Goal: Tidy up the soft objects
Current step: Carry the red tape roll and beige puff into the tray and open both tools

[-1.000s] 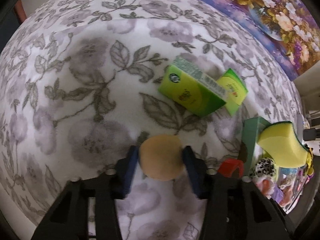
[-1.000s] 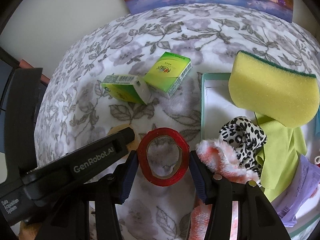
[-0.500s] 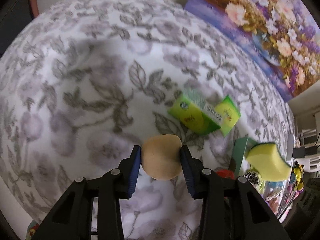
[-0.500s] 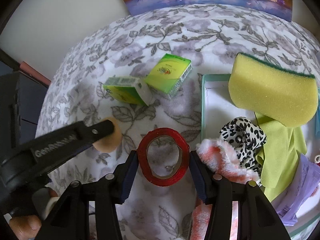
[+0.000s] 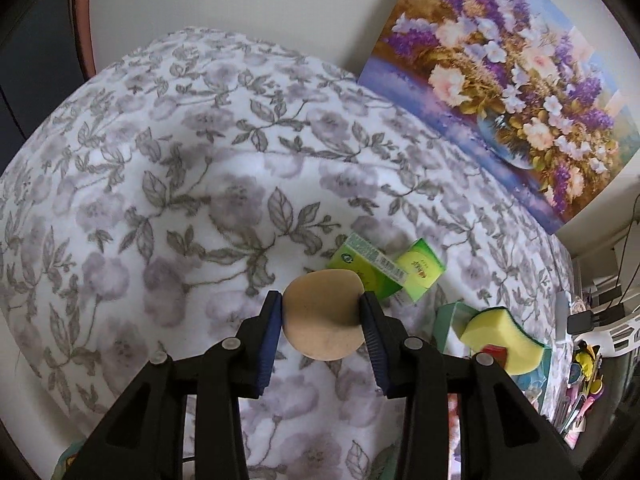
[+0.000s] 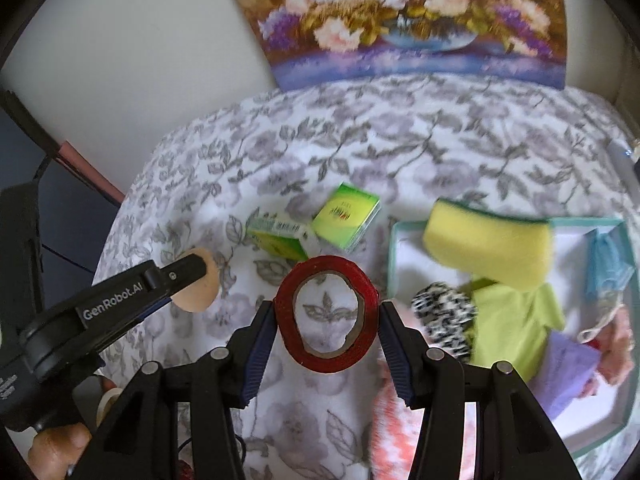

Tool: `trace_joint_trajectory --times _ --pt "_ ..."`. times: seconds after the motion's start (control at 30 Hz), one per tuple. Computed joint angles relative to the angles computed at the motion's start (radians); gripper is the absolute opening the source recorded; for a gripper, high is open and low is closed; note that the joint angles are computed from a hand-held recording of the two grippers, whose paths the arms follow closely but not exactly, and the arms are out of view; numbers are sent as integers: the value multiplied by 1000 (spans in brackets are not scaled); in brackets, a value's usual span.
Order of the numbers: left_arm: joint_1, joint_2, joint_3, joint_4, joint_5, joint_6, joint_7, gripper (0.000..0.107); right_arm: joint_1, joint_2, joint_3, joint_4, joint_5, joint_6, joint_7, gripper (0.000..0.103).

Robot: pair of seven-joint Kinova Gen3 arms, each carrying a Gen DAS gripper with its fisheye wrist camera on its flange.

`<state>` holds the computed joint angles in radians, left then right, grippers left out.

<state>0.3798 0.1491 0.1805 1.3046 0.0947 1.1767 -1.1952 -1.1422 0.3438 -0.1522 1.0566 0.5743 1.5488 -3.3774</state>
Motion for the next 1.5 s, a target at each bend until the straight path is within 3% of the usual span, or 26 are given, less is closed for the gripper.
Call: trace_joint_trajectory --times 0.2,0.5,0.67,0.9,1.2,1.5 --pt "27 -23 19 1 -7 -9 1 41 -59 -29 0 -18 42 170 -56 54" --pt "126 -39 71 -18 -69 -2 2 41 -32 -138 -84 135 -26 316 -304 54" --pt "231 -17 111 -54 -144 35 4 42 22 -206 -142 256 -132 302 -437 54" --pt "345 25 124 -71 -192 68 -4 42 63 -253 -215 337 -169 288 -530 54" --pt "405 63 108 -80 -205 85 15 44 72 -279 -258 379 -184 291 -592 54" --pt "389 51 100 -77 -193 68 11 47 57 -261 -268 345 -146 329 -594 54"
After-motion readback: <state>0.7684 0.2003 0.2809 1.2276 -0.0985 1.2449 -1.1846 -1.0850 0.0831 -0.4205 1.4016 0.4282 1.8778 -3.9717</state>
